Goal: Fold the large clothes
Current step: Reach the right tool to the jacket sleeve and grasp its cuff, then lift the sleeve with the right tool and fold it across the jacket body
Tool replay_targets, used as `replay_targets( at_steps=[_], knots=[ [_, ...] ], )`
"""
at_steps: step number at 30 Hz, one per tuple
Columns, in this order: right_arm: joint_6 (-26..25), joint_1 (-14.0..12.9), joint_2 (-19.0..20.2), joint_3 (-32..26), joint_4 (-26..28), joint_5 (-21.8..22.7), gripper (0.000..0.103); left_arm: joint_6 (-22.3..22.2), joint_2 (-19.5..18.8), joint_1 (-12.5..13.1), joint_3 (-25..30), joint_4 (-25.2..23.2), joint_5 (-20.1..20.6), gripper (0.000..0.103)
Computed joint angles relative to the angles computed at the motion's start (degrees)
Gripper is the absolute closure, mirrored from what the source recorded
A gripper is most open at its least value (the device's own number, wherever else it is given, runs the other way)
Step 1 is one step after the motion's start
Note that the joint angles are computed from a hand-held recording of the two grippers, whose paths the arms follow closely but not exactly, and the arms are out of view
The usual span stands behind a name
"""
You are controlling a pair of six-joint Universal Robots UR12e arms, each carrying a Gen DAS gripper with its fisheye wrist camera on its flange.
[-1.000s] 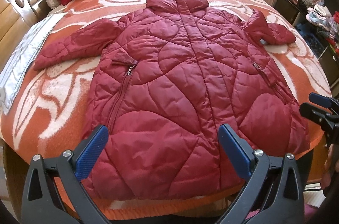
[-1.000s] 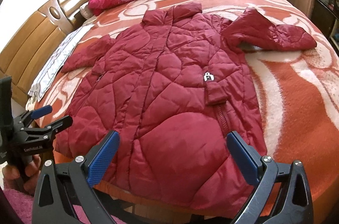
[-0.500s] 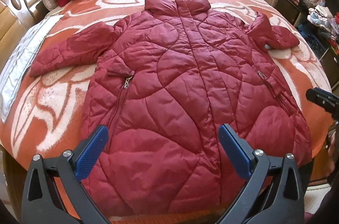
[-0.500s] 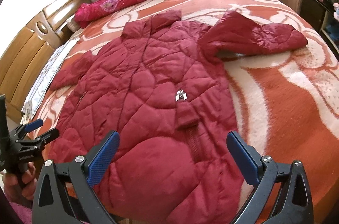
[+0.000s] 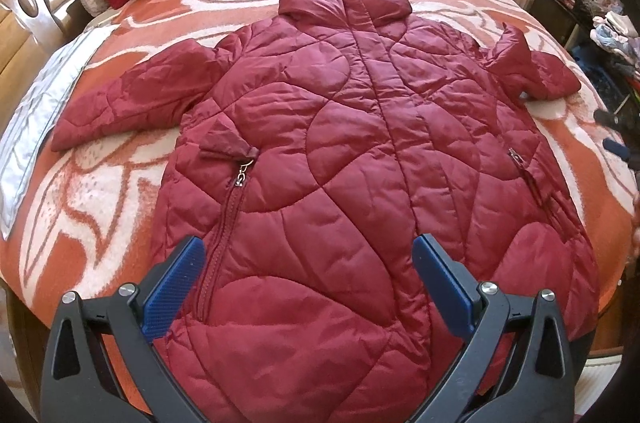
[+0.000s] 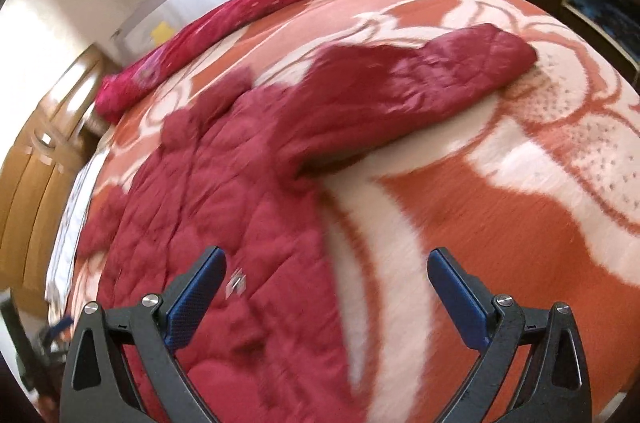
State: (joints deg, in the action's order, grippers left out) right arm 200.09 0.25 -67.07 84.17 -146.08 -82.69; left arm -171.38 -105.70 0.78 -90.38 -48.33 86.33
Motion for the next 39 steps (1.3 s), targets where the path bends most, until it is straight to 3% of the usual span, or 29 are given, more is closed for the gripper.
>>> replay_targets(
  at_steps=[4, 14, 21, 27, 29, 31, 33, 35, 39],
  knots=[
    [1.93, -1.96, 1.61, -2.18, 1.06, -1.94, 0.002, -0.20, -0.58, -0.16, 0.56, -0.05, 0.05, 0.000],
    [6.32, -6.19, 7.19, -6.58, -2.60, -3.13, 0.004, -0.91, -2.56, -0.66, 2.71, -1.23, -0.58, 0.000],
    [8.86, -7.91, 11.28, -10.75, -3.07, -7.46, 0.015, -1.50, -4.27, -1.20, 4.52, -3.50, -0.40, 0.000],
    [10.88, -8.80, 13.93, -13.29, -2.27, -7.17, 0.023, -1.96, -5.45, -1.64, 5.78, -4.08, -0.64, 0.000],
    [12.60, -9.11, 14.82, -14.14, -0.85, -6.32, 0.033, -2.13, -5.73, -1.72, 6.14, -4.29, -0.86, 0.000],
    [13.51, -9.12, 15.07, -14.07, -1.08, -6.93, 0.035, -2.18, -5.93, -1.82, 6.40, -4.52, -0.98, 0.000],
    [13.49, -9.08, 15.05, -13.73, -2.46, -7.05, 0.049, -2.10, -6.04, -1.89, 6.56, -4.65, -1.01, 0.000],
    [13.69, -9.33, 15.09, -13.61, -2.96, -5.54, 0.080, -1.93, -6.11, -1.91, 6.63, -4.68, -1.17, 0.000],
    [12.83, -9.21, 14.55, -13.00, -4.65, -4.67, 0.093, -1.84, -6.13, -1.91, 6.58, -4.51, -1.27, 0.000]
  ],
)
